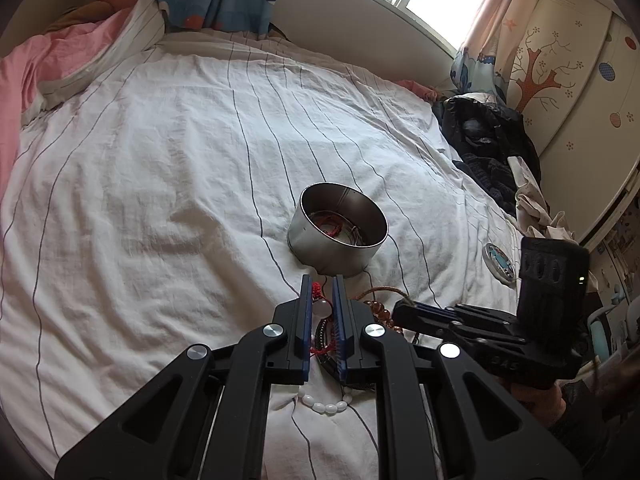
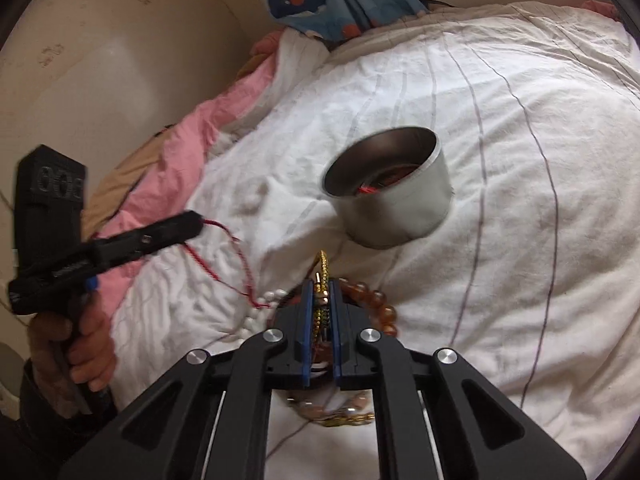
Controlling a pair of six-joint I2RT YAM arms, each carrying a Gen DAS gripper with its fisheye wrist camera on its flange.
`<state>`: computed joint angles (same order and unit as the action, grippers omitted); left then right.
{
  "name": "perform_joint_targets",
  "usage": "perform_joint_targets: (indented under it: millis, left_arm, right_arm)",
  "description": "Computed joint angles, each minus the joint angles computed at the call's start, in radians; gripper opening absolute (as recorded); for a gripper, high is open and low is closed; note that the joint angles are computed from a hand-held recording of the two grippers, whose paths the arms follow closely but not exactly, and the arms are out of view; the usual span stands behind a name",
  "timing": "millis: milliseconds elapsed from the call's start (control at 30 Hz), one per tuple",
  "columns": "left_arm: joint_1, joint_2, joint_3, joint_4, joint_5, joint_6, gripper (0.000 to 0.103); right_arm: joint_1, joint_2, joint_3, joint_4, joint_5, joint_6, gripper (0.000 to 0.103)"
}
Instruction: Organize jewelry
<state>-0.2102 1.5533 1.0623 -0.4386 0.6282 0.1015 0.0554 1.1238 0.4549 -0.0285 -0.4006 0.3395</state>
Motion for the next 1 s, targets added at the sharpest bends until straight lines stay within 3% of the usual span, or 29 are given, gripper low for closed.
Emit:
perform_joint_targets:
  millis: [133,300,367,467,1000]
  left_arm:
    - [0.000,0.000,0.001,-0.001,0.000,0.001,0.009]
    - [-0.001,0.001,0.000,-0.002,-0.002,0.002,0.009]
    - [-0.001,0.000,-0.001,-0.003,-0.003,0.003,0.009]
    - [0.000,-0.002,-0.003,0.000,-0.001,0.003,0.009]
    - [-0.009,-0.010,0.045,-0.003,0.069,-0.017,0.009]
  right_arm:
    - [-0.020,-0.156,-0.053,0.087,-0.167,0.036,0.006]
    - [-0.119,-0.187,-0.103,0.196,-0.336,0.122,0.006]
    - [-0.120,-0.213,-0.088,0.149,-0.315,0.109,0.006]
    - [-0.160,-0.217,-0.101,0.180,-0.367,0.141,0.006]
    - [-0.152,-0.084,0.001,0.068,-0.239,0.078,0.006]
